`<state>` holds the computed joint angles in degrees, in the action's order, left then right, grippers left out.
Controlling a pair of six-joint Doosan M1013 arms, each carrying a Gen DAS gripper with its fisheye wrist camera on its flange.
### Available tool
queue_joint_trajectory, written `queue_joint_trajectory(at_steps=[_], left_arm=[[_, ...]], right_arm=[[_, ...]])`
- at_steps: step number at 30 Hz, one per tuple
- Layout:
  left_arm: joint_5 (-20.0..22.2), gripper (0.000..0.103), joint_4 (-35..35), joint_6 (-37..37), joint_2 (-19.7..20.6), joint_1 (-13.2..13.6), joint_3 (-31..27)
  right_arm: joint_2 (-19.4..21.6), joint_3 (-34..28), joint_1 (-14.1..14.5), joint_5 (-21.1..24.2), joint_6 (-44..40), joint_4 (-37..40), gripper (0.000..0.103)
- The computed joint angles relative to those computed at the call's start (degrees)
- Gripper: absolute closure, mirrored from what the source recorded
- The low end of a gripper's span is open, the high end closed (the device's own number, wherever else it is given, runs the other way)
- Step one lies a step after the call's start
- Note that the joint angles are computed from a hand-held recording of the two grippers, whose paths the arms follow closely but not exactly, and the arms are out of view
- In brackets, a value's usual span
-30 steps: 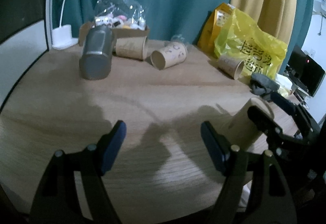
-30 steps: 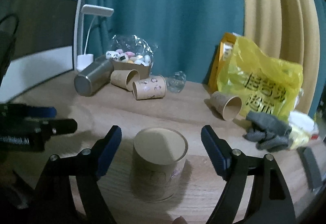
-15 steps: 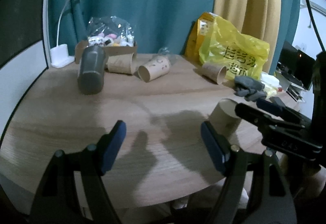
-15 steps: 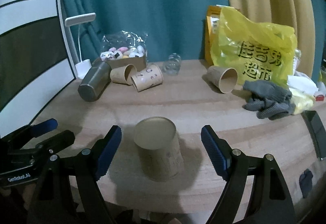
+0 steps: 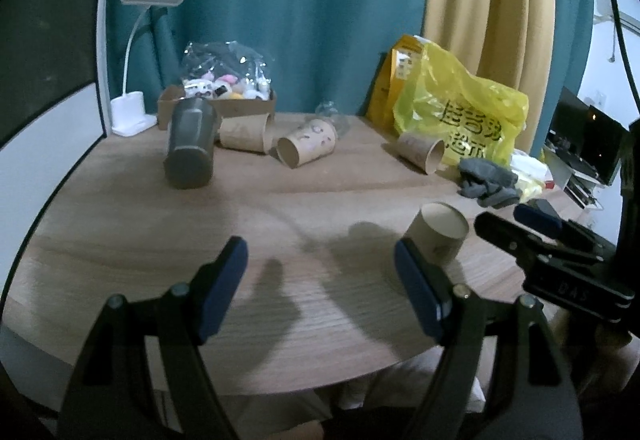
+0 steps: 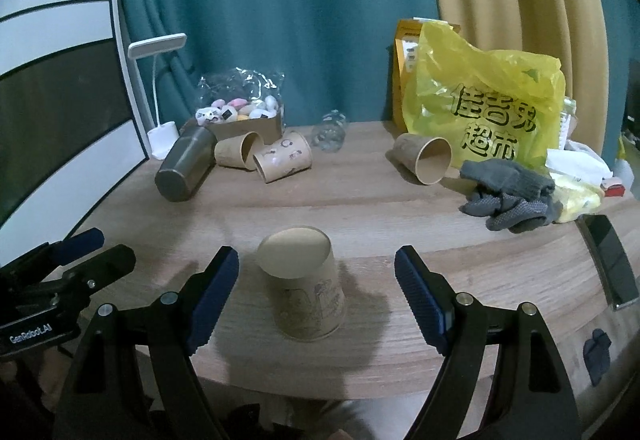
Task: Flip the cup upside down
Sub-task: 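Open the right gripper and hold both tools back from the cup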
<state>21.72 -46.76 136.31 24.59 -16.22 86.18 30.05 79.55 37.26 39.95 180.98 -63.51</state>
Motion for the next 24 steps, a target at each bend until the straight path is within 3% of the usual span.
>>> queue_joint_trajectory(at_steps=[24], left_arm=[[-0.31,0.026,0.97,-0.36,-0.08,0.03,-0.14]], right_arm=[[0.01,-0.06,0.28,0.86,0.76,-0.44,0.02]])
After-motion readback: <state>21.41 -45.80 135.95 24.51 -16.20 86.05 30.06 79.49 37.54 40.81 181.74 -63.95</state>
